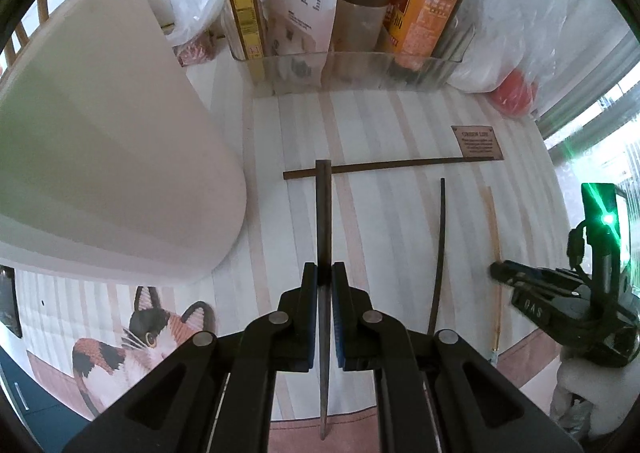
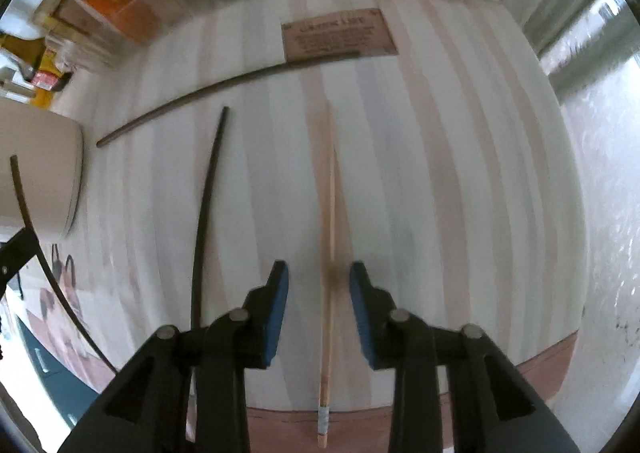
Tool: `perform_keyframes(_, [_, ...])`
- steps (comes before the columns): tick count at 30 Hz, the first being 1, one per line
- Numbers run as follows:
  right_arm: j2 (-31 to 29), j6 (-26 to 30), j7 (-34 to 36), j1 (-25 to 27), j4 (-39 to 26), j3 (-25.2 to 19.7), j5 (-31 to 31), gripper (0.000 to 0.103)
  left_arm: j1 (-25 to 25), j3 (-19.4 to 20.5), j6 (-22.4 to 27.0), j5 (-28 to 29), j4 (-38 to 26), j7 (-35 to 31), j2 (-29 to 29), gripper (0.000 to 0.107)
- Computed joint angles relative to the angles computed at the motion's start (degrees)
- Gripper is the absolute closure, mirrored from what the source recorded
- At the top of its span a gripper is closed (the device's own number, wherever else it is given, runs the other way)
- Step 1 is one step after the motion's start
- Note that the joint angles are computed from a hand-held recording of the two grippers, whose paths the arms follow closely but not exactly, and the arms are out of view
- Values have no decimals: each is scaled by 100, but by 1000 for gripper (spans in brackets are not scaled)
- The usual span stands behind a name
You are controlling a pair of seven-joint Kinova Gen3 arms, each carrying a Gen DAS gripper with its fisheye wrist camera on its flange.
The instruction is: Organize utensils
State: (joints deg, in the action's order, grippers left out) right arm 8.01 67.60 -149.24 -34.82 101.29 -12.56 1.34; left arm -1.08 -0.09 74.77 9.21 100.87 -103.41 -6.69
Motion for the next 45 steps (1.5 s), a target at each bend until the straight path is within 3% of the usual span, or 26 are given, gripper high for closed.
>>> perform_keyframes(4, [-150, -240, -166, -26, 152, -11, 94, 97, -6, -20, 20, 59, -10, -23, -32, 103])
perform_keyframes(9, [-781, -701, -734, -32, 524, -156, 237, 97, -43, -110, 109, 173, -156, -139, -232, 103])
perform_keyframes(15, [-1253, -671, -1233, 29, 269, -564, 718, 97, -58, -230, 241, 405, -416, -403, -479, 103])
perform_keyframes(30, [-1317, -616, -1263, 78, -1054, -796, 1734, 97, -227, -726, 583, 1176, -1692, -648, -677, 104])
perform_keyframes(37, [-1164, -420, -784, 81, -2017, -758, 2111, 97, -340, -999, 850, 1590, -2632, -697, -557, 104])
perform_keyframes(45, [-636, -479, -178, -188, -3158, -518, 2420, 97, -654, -1163, 1041, 1690, -3657, -523, -283, 104])
